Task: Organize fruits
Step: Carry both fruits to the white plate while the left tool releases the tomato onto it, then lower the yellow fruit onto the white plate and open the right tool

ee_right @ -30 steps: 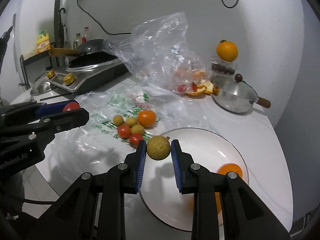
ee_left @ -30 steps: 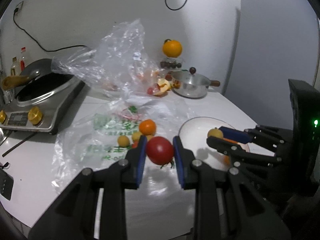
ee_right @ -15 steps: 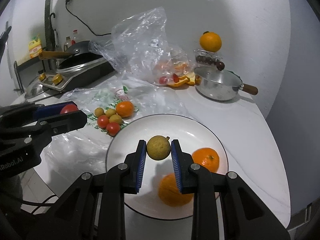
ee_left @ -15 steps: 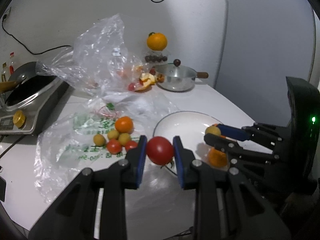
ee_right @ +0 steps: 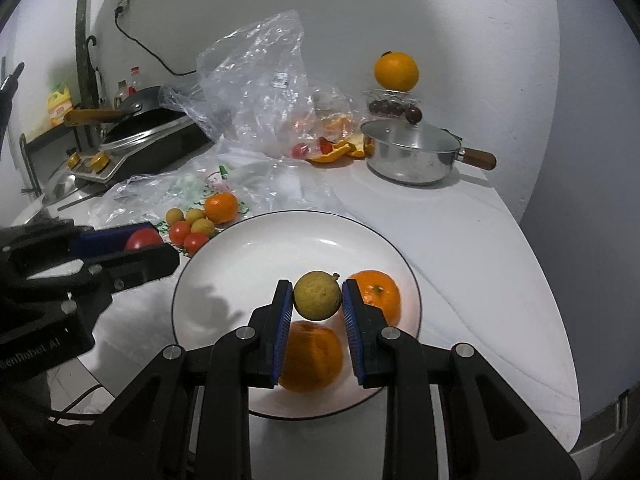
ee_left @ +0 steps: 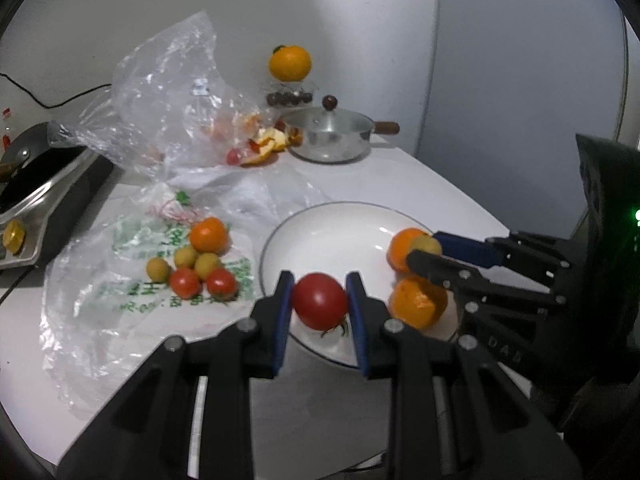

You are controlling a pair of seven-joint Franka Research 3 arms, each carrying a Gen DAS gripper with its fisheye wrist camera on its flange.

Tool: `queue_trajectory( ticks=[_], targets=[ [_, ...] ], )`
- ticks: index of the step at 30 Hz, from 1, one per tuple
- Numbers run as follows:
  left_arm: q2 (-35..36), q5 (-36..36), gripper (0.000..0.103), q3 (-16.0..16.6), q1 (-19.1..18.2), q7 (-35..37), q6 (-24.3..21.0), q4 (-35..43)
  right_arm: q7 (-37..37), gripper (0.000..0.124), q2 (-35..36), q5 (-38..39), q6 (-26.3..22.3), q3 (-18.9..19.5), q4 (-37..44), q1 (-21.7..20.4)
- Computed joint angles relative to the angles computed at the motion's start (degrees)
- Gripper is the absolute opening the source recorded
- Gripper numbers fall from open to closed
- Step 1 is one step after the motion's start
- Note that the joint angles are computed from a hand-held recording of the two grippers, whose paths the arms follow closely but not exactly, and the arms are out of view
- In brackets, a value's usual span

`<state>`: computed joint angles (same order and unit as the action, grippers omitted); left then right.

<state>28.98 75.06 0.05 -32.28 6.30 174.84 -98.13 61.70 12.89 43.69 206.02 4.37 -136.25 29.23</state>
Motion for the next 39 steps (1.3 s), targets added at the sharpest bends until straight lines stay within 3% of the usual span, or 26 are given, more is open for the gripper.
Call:
queue_trajectory(
  ticks=[9, 20, 23, 28, 32, 35, 39],
  targets=[
    [3.7, -12.0, 0.027, -3.1, 1.1, 12.3, -0.2, 1.8, 6.0, 0.027, -0.6, -7.0, 1.0, 1.2, -2.1, -3.2],
    [5.7, -25.9, 0.028, -4.6, 1.0, 26.0, -0.4, 2.5, 6.6, 0.027, -0.4, -7.4, 0.9, 0.5, -2.2, -3.2],
    [5.5, -28.4, 0.03, -3.6, 0.3, 27.8, 0.1, 2.0, 6.8, 0.027, -0.2, -8.0, 0.8, 0.5, -2.2, -3.3],
    [4.1, -29.3, 0.035, 1.5, -3.4, 26.6, 2.5, 0.1, 5.6, 0.027, 0.2, -6.8, 0.0, 0.1, -0.9, -2.2],
    [2.8, -28.2, 0.045, 5.9, -6.4, 23.3, 3.9, -1.6, 4.1, 0.027, 0.8, -5.5, -1.0, -0.4, 0.5, -1.1],
    [1.8, -26.0, 0.045, 9.9, -9.1, 19.7, 5.0, -2.6, 2.8, 0.027, 1.5, -4.3, -1.8, -0.8, 1.7, -0.2],
    [1.3, -23.8, 0.045, 11.7, -9.7, 16.6, 5.3, -3.0, 0.9, 0.027, 2.2, -2.4, -3.0, -1.8, 3.1, 1.3]
  ],
)
